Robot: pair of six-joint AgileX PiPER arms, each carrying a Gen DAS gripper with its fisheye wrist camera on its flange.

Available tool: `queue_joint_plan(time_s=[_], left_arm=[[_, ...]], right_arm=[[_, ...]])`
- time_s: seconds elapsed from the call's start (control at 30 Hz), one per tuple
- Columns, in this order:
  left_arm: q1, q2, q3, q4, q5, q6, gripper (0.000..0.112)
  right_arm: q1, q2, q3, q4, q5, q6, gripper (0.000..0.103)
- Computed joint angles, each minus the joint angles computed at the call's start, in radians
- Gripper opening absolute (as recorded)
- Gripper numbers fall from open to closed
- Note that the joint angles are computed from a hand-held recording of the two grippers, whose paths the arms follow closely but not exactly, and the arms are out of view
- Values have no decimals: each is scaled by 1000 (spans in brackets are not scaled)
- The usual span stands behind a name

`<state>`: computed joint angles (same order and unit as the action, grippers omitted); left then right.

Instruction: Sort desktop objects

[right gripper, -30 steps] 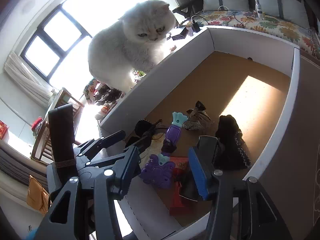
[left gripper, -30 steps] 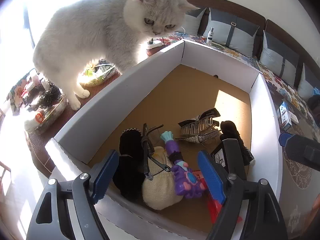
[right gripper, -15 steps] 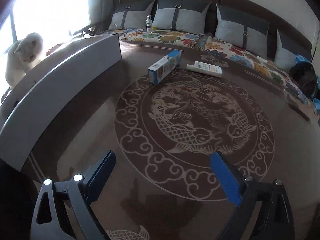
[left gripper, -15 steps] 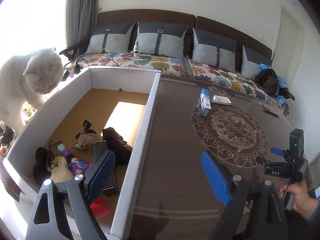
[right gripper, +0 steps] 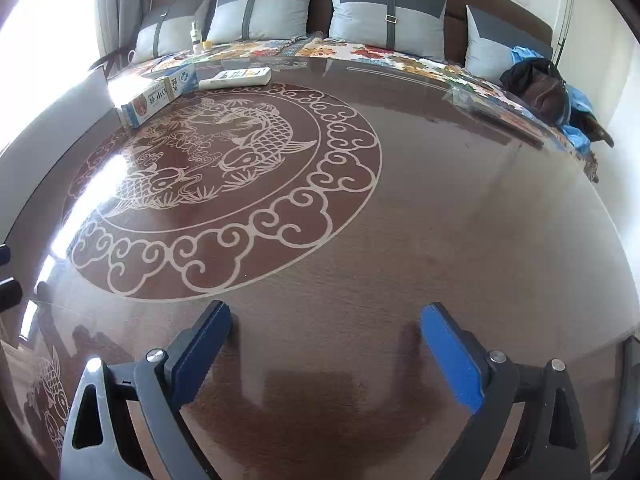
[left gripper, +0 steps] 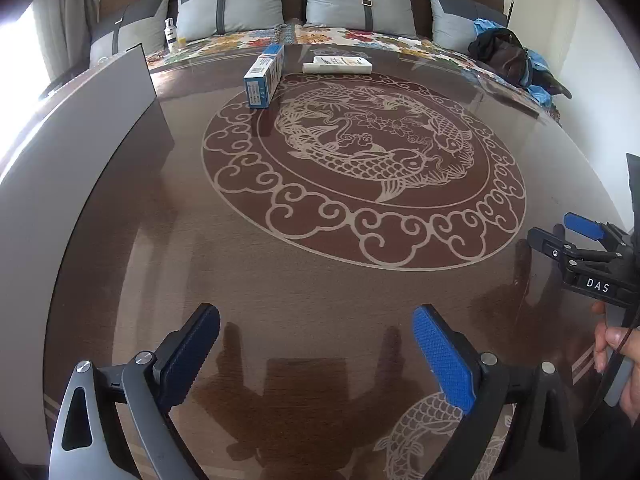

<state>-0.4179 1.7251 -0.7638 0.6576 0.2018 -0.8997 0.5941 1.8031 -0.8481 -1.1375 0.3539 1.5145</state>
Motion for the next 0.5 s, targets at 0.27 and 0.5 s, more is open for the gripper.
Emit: queue_joint_plan(time_s=[0.27,0.5], left_arm=[[25,130,-137,55,16,-25,101],[107,240,-312,-105,30,176,103]], right_arm=[[-40,44,-54,102,-46,-128,103],[-42,55,-70,116,-50,-154,103]])
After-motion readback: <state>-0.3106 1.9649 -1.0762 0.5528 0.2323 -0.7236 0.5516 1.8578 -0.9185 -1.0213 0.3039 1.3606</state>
